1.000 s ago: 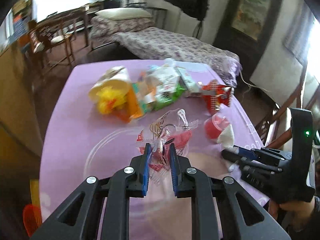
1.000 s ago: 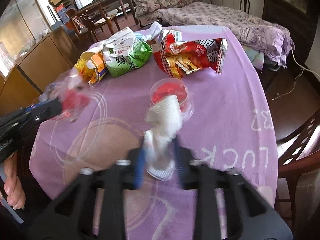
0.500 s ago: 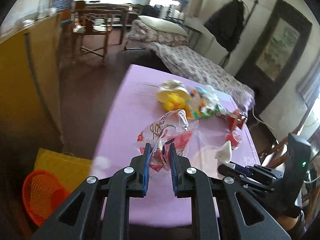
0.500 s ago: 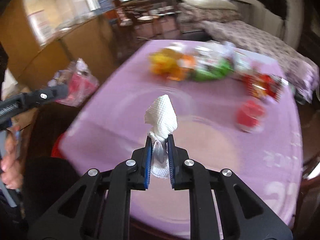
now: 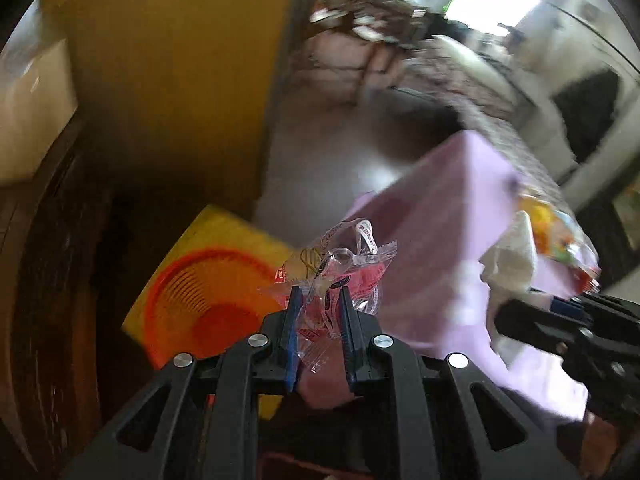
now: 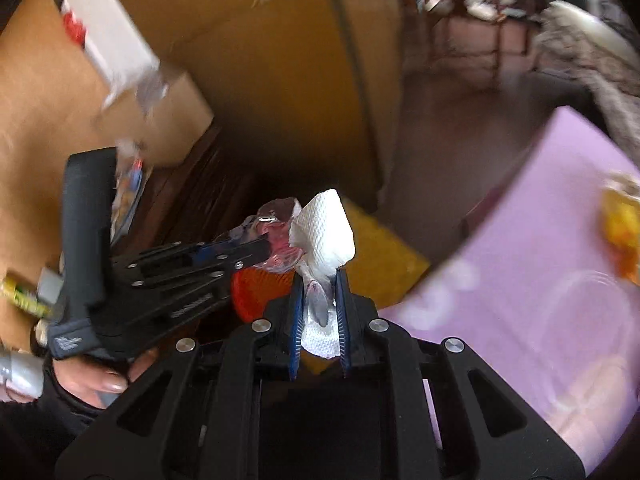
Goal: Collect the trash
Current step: 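Carry tissue and plastic bag to the orange wastebasket and open both tools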
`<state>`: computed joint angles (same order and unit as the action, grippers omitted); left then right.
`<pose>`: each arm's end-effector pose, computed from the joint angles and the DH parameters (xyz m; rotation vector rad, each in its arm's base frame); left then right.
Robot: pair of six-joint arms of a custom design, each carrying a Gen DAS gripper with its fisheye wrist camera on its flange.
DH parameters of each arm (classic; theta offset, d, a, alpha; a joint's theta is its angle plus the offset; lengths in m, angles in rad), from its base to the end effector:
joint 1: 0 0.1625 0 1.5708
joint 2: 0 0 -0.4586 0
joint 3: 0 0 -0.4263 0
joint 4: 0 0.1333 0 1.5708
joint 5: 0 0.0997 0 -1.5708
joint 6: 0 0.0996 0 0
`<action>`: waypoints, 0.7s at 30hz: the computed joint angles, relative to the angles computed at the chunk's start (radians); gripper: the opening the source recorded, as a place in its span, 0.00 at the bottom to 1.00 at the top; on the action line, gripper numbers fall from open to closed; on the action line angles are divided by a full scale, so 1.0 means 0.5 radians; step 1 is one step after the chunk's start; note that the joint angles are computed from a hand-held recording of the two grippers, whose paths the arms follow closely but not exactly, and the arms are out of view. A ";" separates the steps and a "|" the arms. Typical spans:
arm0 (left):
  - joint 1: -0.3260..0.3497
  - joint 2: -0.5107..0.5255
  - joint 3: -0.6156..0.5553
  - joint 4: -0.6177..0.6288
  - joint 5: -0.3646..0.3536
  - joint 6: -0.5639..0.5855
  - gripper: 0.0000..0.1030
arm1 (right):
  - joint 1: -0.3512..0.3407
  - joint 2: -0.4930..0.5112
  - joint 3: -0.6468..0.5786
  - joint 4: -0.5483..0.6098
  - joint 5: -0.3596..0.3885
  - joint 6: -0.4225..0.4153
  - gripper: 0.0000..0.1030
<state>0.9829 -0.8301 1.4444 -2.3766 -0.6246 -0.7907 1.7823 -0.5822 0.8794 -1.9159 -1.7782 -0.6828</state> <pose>-0.2471 -0.7568 0.2170 -0.3539 2.3331 -0.9420 0.2981 -0.8513 0.1972 1.2598 -2.6440 -0.0029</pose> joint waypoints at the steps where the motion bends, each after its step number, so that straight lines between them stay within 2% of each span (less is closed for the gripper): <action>1: 0.031 -0.039 0.041 0.058 0.001 -0.108 0.18 | 0.021 0.064 -0.076 0.087 -0.022 0.031 0.16; 5: 0.118 -0.118 0.112 0.193 -0.031 -0.321 0.18 | 0.067 0.286 -0.330 0.408 -0.068 0.216 0.16; 10: 0.209 -0.137 0.103 0.366 -0.052 -0.484 0.18 | 0.056 0.483 -0.580 0.644 -0.045 0.398 0.18; 13: 0.248 -0.151 0.104 0.480 -0.049 -0.623 0.26 | 0.050 0.596 -0.742 0.791 -0.041 0.485 0.20; 15: 0.267 -0.152 0.097 0.520 -0.043 -0.674 0.31 | 0.044 0.656 -0.835 0.856 -0.048 0.534 0.32; 18: 0.272 -0.172 0.134 0.511 -0.039 -0.728 0.43 | 0.040 0.659 -0.825 0.821 -0.030 0.537 0.48; 21: 0.268 -0.174 0.129 0.569 -0.026 -0.787 0.49 | 0.038 0.660 -0.827 0.808 -0.015 0.524 0.49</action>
